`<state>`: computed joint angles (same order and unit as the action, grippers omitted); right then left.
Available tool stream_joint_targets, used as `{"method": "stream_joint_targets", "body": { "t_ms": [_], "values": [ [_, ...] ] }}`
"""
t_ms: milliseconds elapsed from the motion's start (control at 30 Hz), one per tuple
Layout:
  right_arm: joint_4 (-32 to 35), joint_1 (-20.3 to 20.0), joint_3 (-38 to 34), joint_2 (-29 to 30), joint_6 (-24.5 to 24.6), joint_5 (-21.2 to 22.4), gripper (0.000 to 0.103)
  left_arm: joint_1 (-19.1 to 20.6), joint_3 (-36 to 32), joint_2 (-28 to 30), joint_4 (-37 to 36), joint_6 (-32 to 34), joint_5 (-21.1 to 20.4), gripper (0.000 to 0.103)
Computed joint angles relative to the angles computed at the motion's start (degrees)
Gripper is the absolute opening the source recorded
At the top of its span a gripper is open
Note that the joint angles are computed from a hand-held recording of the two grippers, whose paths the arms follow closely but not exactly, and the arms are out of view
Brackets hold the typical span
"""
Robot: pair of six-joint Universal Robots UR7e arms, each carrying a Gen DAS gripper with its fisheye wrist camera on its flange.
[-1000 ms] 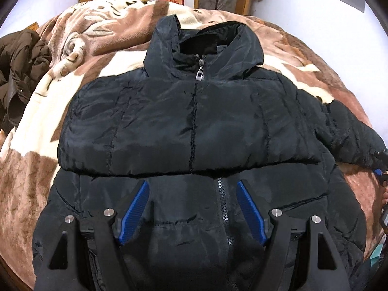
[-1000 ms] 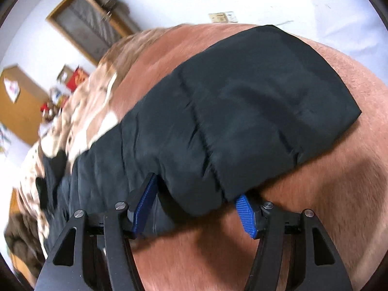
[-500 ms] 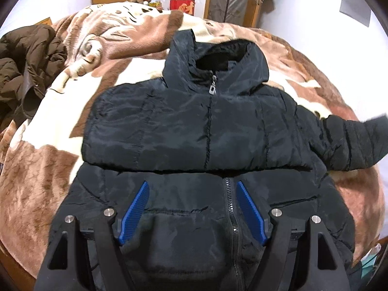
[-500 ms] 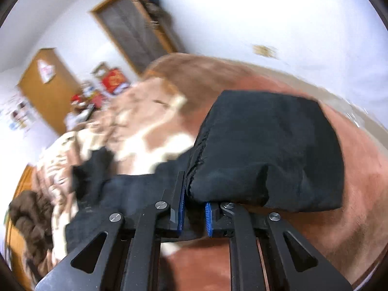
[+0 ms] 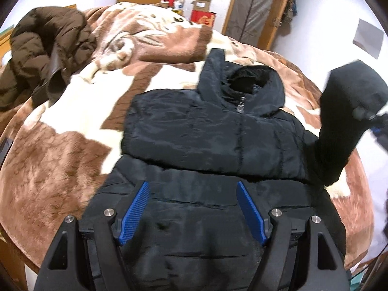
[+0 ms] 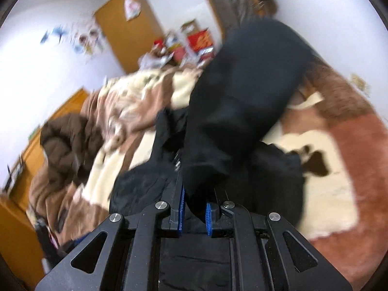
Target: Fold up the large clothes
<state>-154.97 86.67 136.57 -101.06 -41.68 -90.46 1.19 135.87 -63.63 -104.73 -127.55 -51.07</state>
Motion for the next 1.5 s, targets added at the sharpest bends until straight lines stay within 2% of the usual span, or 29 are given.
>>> {"method": "stream_joint_targets", "body": {
  "t_ms": [67,167,233,300,400,500,633,700,800,867,900,933,1000,1067,1100,1167,1233,1333,1367,1433,1500],
  "values": [
    [-4.12,2.10,0.92,5.84,0.02,-3.11,0.014,-0.85,1.51,-1.40,0.59,-1.82,-0.84,0.076],
    [-8.38,2.83,1.88,12.98,-0.67,-6.70,0.017,-1.46,3.27,-2.66,0.42,-3.38,-1.84,0.076],
    [-7.76,1.96,1.37,16.42,0.00,-7.01,0.026,-1.75,4.28,-3.29,-0.07,-3.94,-2.24,0.076],
    [-6.90,1.51,0.85,19.71,0.85,-7.51,0.048,-1.93,5.04,-3.92,-0.57,-4.13,-2.30,0.076],
    [-7.05,1.02,2.17,19.12,-1.00,-7.14,0.053,-1.38,5.60,-4.79,-1.87,-3.27,-0.91,0.076],
    [-0.35,-0.34,1.66,14.59,-2.48,-2.73,0.059,0.01,5.29,-5.06,-3.39,-1.21,1.54,0.076],
    [6.86,-3.24,1.43,6.30,-7.06,4.65,0.059,3.34,4.39,-4.18,-8.24,4.05,6.12,0.077],
    [6.23,-4.94,1.57,4.38,-8.56,6.48,0.059,6.14,3.71,-2.47,-13.02,9.01,8.64,0.077],
    [1.13,-8.39,0.10,4.09,-7.27,5.24,0.059,10.72,2.55,0.73,-21.50,17.19,10.72,0.077],
    [-2.94,-10.15,-1.89,6.12,-4.35,1.98,0.058,13.24,1.65,3.62,-28.80,24.24,12.84,0.077],
    [-5.88,-10.72,-2.34,7.35,-3.55,0.71,0.046,14.46,0.97,5.43,-32.38,28.24,14.16,0.077],
    [-8.32,-11.37,-3.23,9.17,-3.00,-0.83,0.041,15.69,0.02,7.17,-34.47,31.30,15.26,0.077],
    [-10.69,-11.67,-4.46,12.04,-2.64,-2.95,0.037,18.58,-2.47,10.10,-34.35,35.25,16.58,0.076],
    [-13.14,-11.23,-5.00,15.36,-3.18,-5.07,0.037,21.93,-4.79,12.52,-32.02,36.89,16.18,0.062],
    [-14.64,-10.77,-5.12,17.43,-3.56,-6.52,0.037,24.11,-5.90,13.75,-30.44,37.25,15.03,0.059],
    [-15.57,-10.53,-5.80,20.82,-5.39,-8.58,0.037,26.72,-4.93,15.31,-34.47,38.22,13.52,0.059],
    [-20.28,-10.52,-4.97,24.00,-7.98,-10.12,0.037,26.97,-4.42,16.72,-35.62,39.05,14.69,0.060],
    [-27.67,-10.02,-3.47,27.05,-11.57,-11.92,0.037,26.77,-6.04,17.51,-31.23,37.98,14.89,0.060],
    [-27.67,-9.86,-3.51,27.10,-11.79,-12.15,0.037,26.84,-6.17,17.27,-30.90,37.94,14.58,0.060],
    [-23.08,-9.30,-4.57,25.19,-9.56,-12.35,0.036,26.48,-6.23,15.51,-29.47,37.16,13.03,0.059],
    [-18.79,-9.76,-4.99,21.50,-8.49,-9.57,0.037,24.90,-5.75,12.76,-27.15,34.65,12.11,0.058]
  ]
}}
